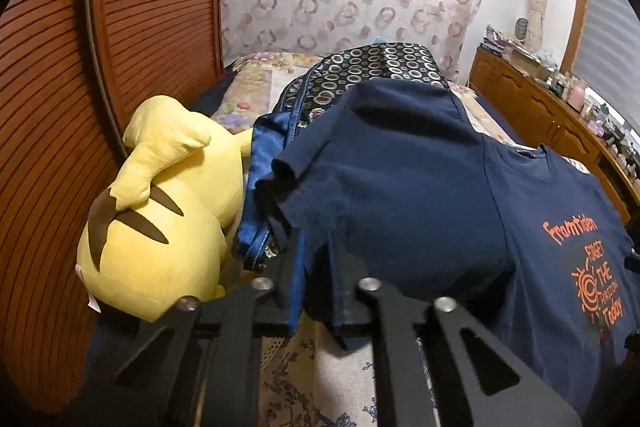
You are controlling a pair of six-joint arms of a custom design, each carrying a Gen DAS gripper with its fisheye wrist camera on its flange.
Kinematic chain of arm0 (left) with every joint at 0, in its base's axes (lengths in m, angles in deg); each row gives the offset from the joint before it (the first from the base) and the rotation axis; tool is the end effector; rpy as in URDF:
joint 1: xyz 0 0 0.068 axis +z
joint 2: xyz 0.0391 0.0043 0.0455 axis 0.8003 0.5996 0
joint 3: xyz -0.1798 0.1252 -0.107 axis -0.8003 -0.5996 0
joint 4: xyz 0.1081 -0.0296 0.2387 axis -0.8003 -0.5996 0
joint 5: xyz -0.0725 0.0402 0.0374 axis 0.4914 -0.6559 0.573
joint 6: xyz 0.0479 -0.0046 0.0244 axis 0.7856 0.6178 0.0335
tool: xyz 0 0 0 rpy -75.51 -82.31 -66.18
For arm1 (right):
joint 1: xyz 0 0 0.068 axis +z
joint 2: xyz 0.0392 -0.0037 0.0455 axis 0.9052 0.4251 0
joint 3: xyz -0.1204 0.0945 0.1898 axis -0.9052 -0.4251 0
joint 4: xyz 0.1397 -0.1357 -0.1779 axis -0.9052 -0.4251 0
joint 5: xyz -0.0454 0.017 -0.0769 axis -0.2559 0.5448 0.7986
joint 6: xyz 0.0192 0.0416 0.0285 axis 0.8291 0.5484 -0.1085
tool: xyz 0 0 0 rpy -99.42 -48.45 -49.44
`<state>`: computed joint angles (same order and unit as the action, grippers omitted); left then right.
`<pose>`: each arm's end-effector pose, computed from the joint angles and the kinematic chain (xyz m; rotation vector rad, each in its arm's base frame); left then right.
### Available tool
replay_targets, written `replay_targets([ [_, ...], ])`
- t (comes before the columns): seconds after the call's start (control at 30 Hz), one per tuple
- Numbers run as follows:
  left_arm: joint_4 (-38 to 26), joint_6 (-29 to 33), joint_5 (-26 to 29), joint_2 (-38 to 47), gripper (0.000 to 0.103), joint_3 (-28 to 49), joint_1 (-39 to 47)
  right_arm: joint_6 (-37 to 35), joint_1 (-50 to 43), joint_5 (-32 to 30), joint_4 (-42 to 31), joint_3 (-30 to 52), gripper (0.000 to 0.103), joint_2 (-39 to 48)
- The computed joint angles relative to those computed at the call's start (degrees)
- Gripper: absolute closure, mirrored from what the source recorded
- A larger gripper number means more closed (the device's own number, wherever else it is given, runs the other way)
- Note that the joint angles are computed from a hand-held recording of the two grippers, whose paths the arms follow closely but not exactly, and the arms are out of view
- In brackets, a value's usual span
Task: Fold small clothes
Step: 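Move the left gripper to the shirt's side edge and close on it, then fold the gripped side over toward the print and open the left gripper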
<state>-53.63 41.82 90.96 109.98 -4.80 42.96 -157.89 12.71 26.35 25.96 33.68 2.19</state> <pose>0.2454 -0.0463 0.0898 0.1196 2.3336 -0.2062 0.1124 -0.0980 0.1569 -0.5838 2.1578 0.3736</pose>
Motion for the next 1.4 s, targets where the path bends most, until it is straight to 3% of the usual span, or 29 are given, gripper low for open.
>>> replay_targets([
  [0.27, -1.8, -0.4, -1.4, -8.4, 0.103, -2.1, -3.6, 0.9, -1.1, -0.4, 1.7, 1.1, 0.000, 3.5],
  [0.47, -4.4, -0.2, -6.1, -12.3, 0.103, -0.5, -6.2, 0.1, -3.4, -1.1, 1.2, 3.3, 0.000, 7.4],
  [0.6, -5.4, 2.3, -8.4, -4.7, 0.074, 4.4, -4.2, -0.6, -4.3, -1.2, 1.0, 3.7, 0.000, 8.3],
  [0.67, -5.0, 3.6, -8.5, -0.7, 0.065, 6.4, -3.2, -0.5, -4.3, -1.2, 1.2, 3.7, 0.000, 8.5],
  [0.83, -3.4, 5.6, -10.7, 6.1, 0.059, 9.9, -2.2, -1.0, -4.6, -0.8, 1.4, 3.1, 0.000, 8.5],
  [0.97, 0.5, 8.1, -10.0, 8.8, 0.059, 10.4, -2.0, -0.6, -4.5, -0.6, 2.3, 2.9, 0.000, 8.8],
  [1.0, 1.8, 9.3, -8.9, 8.9, 0.065, 10.0, -1.9, -0.5, -4.6, -0.5, 2.5, 2.9, 0.000, 9.0],
  [1.03, 2.7, 10.7, -8.9, 8.9, 0.077, 9.6, -2.3, -0.5, -4.7, -0.4, 2.6, 3.0, 0.000, 9.4],
  [1.07, 1.9, 11.7, -9.5, 9.1, 0.101, 10.0, -2.8, -0.4, -4.8, -0.4, 2.8, 3.1, 0.000, 9.6],
  [1.4, -7.7, 9.0, -11.0, -4.9, 0.103, 9.6, -9.5, -0.5, -6.6, -1.0, 3.2, 5.8, 0.000, 13.9],
])
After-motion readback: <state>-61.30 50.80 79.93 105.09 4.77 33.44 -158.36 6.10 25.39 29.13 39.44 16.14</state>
